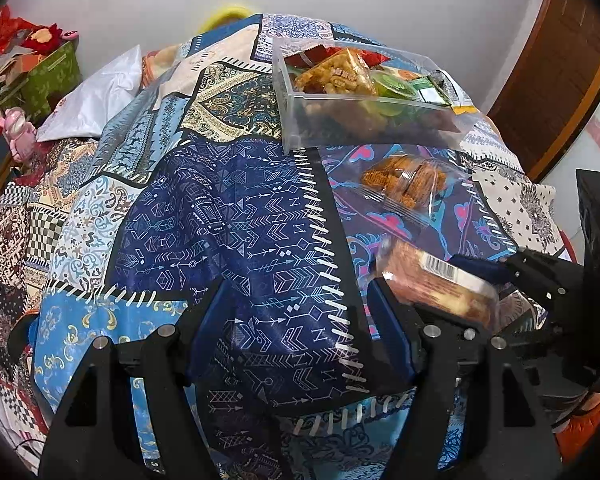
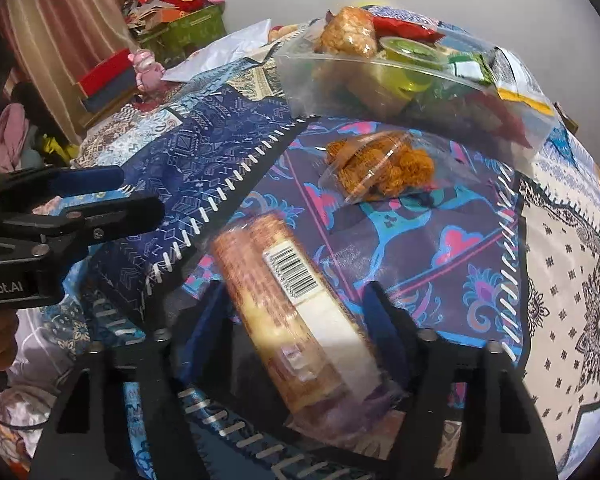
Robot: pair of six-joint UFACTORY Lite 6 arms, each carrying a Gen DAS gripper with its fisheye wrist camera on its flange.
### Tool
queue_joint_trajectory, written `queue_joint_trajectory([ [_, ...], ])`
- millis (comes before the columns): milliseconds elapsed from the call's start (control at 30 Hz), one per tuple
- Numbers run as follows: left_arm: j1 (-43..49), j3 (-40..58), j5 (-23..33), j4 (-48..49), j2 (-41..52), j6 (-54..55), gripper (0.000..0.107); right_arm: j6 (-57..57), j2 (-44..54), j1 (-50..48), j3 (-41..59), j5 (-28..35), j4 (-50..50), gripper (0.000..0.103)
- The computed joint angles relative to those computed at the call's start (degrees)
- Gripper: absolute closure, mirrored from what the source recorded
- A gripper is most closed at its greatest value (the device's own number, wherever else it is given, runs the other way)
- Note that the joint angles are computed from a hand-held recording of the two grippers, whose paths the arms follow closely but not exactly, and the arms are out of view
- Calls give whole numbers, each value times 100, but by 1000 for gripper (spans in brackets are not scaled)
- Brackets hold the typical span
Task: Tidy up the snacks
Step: 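Grasp long biscuit pack with right tool while left tool grasps orange cookie bag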
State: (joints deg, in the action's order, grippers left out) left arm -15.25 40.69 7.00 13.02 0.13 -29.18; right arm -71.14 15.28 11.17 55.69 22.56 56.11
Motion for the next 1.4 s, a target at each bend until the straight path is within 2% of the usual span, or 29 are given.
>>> queue_joint_trajectory([
  [33,-1,-3,-2,2,-13,-15,37,-27,-41,-16,-19,71,22,57],
  [67,2,-2,1,-67,-31,45,37,-53,-58,-24,-14,112,41,59],
  [200,-38,54,47,219,-76,-218,37,-515,-387,-83,-312,88,449,60],
  [333,-96,251,102,231,-14,-234,37,-927,-883,-387,-553,387,823,60],
  [533,-352,961,181,79,616,-116,37,-1061,-1353,-1072,-469,783,983,60],
  [767,-763,2274,314,-1006,1869,979,37,-1017,-1038,-1871,41,892,1017,59],
  [867,-905,3040,469,-1077,2584,1167,37,-988,-784,-2141,253,943,1032,59],
  [1033,-1036,4650,1012,-38,3913,405,37,-914,-311,-2463,640,1098,977,59],
  [1233,-950,5901,1342,-597,4889,1077,33,-860,169,-2633,1035,1200,1029,59],
  [1400,-1013,6102,1079,-20,5136,519,34,-847,372,-2627,1225,1207,1116,59],
])
